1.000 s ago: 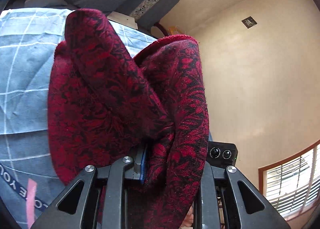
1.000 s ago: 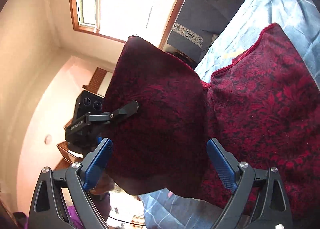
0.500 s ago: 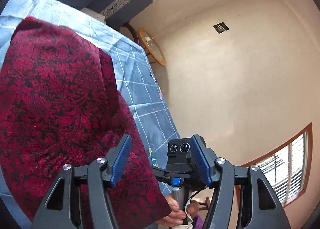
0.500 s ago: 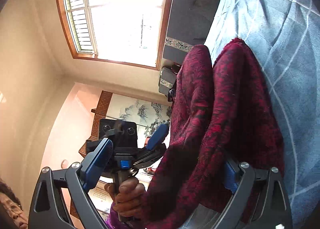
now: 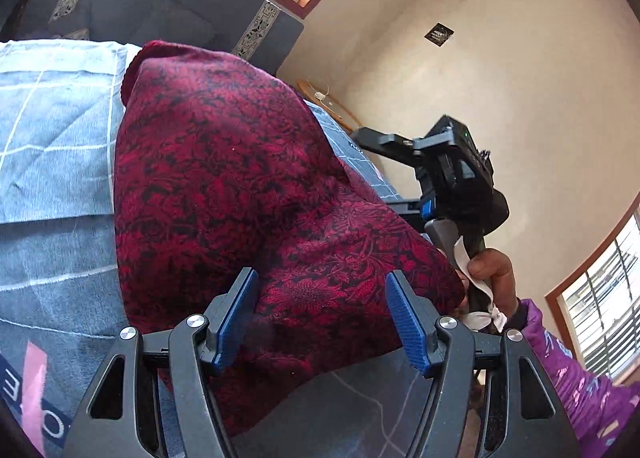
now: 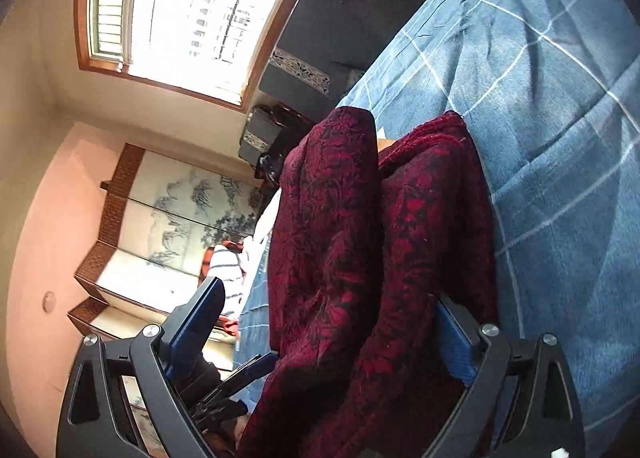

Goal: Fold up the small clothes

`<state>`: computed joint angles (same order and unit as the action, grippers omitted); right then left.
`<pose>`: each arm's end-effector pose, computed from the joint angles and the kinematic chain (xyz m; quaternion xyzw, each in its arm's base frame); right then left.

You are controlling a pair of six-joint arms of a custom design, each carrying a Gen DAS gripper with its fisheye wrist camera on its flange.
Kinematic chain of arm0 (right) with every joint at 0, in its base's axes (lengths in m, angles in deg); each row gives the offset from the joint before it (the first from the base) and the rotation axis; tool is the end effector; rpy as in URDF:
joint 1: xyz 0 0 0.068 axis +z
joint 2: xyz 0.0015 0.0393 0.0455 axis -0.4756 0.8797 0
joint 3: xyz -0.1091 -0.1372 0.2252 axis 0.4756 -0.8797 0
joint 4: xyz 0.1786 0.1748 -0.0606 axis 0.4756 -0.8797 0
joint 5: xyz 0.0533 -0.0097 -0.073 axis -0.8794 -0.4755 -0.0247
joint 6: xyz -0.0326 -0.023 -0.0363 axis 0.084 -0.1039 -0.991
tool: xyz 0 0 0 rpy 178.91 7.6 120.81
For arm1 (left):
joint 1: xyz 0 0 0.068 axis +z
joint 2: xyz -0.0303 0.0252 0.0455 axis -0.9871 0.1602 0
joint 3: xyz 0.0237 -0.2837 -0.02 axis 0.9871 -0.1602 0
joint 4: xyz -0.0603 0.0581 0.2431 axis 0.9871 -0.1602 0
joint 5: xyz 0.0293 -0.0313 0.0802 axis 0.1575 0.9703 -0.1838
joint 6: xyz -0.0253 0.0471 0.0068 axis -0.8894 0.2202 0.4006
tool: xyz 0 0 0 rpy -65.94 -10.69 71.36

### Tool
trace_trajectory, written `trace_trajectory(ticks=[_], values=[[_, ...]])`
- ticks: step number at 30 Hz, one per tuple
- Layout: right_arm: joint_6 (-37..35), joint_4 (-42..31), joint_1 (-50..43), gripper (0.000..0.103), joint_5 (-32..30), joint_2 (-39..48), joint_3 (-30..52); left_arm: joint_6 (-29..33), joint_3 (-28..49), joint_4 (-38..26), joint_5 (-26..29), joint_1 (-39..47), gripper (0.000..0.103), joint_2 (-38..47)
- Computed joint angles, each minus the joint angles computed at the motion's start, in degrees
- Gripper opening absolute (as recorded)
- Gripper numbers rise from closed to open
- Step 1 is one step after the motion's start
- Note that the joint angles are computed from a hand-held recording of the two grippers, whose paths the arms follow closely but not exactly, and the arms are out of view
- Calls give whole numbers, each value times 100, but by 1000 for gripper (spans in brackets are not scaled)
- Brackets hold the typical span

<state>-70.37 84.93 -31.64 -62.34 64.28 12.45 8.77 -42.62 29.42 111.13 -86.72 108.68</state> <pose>0.3085 0.0116 0.0522 0.0150 0.8587 0.4679 0.2086 0.2337 -0.0497 0.0785 0.0914 0.8542 -0.4120 0.3039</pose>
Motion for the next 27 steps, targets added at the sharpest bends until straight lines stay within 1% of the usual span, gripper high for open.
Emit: trace_trajectory(ticks=[1,2,3,4,5,6,7,8,9,10,12,13,14,15,16,17,18,19,20,22,23,24,25,26,27], values=[[-250,-422,278,68,427,-89,222,-122,14,171,31,-25,66,146],[-469,-857,524,38,899,-186,420,-203,1,306,60,-24,66,246],[-587,-1106,687,28,1199,-234,577,-263,6,325,47,-51,66,250],[-637,-1041,696,26,1206,-273,598,-297,-52,412,66,-53,66,233],[-646,-745,599,25,1045,-357,481,-339,-133,565,141,-36,66,221],[-648,-333,413,24,714,-402,299,-387,-265,797,244,3,66,233],[-639,68,186,23,315,-351,171,-404,-371,968,325,46,70,276],[-623,336,30,22,122,-249,99,-444,-370,1003,283,-9,72,342],[-667,323,-89,22,94,-23,195,-471,-319,973,202,-91,73,453],[-789,68,-201,22,50,349,451,-466,-265,968,167,-147,73,615],[-869,-214,-389,24,-152,1043,713,-513,-259,1188,154,-189,73,872],[-590,48,-560,31,-431,1267,697,-585,-308,1397,147,-195,73,944],[-163,625,-727,39,-739,1372,522,-638,-351,1545,124,-203,73,981],[113,1141,-854,42,-784,1343,279,-651,-382,1615,114,-183,73,1006],[269,1495,-974,47,-671,1159,9,-666,-394,1660,108,-168,73,1036],[424,1825,-1063,50,-611,1010,-218,-724,-374,1672,81,-201,73,1042],[513,2003,-1136,50,-632,835,-388,-760,-385,1712,72,-210,73,1059],[428,1883,-1187,50,-621,574,-487,-774,-423,1776,42,-204,73,1068],[167,1524,-1186,50,-542,259,-556,-840,-430,1792,-63,-270,73,1010],[-383,636,-964,50,-290,-278,-526,-868,-623,2055,-250,-327,73,977],[-652,247,-798,50,-104,-473,-497,-795,-784,2294,-350,-326,73,1031],[-969,-106,-671,50,166,-655,-519,-739,-892,2449,-530,-402,73,1028],[-1097,-225,-428,50,656,-866,-566,-628,-950,2447,-659,-427,73,953],[-1164,-199,-214,50,1070,-1035,-653,-551,-1058,2655,-811,-494,73,1023],[-1203,-274,-80,50,1248,-1039,-625,-465,-1117,2744,-947,-548,73,1040]])
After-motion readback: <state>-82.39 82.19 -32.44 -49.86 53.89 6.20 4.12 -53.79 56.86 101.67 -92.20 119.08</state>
